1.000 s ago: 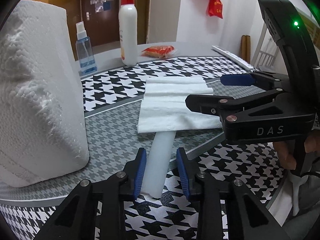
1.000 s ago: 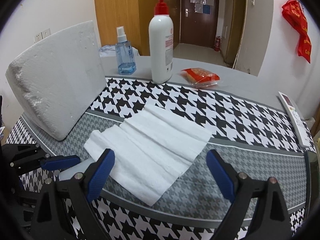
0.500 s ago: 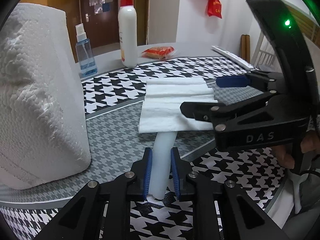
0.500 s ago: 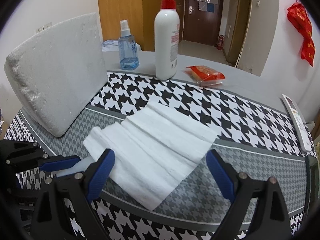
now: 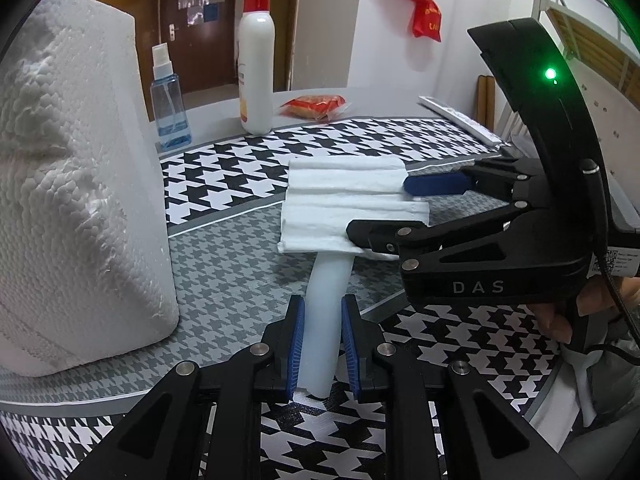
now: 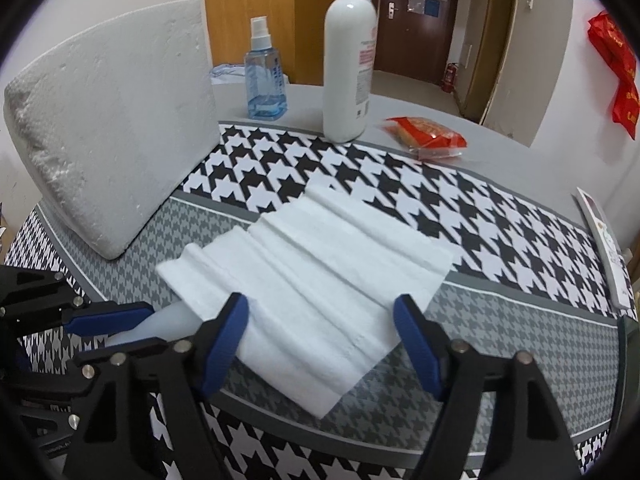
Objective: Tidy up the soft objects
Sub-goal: 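Grasp the white tissues with the right tool while the left tool holds the stick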
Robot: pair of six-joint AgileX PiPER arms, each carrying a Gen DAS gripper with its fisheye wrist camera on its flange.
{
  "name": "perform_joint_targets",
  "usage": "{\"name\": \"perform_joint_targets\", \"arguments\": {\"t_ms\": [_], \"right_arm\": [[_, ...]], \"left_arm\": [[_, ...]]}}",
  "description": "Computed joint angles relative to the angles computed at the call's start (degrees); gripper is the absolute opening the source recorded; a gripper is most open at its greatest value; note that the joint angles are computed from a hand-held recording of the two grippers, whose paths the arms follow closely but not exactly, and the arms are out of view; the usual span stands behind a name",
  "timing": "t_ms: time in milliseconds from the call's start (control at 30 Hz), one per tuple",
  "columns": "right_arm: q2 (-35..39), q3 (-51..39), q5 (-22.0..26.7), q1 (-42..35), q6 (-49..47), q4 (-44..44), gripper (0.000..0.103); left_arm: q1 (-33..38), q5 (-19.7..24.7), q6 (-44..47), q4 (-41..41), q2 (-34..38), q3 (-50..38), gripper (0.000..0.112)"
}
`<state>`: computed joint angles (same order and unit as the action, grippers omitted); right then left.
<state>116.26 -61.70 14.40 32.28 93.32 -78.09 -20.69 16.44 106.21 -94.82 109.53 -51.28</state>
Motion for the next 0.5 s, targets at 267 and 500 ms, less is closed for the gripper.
{"name": "perform_joint_targets", "arguments": {"t_ms": [267, 500], "right_arm": [[-0.4, 0.4, -5.0, -1.9, -3.1, 3.3, 0.054], [-1.1, 1.1, -7.3, -2.1, -5.7, 5.7, 0.016]], "left_arm": [[0.1, 0.1, -0.6, 0.6, 0.1, -0.1, 0.02], [0.2, 0.3, -1.2, 1.0, 0.4, -0.4, 0.02]]}}
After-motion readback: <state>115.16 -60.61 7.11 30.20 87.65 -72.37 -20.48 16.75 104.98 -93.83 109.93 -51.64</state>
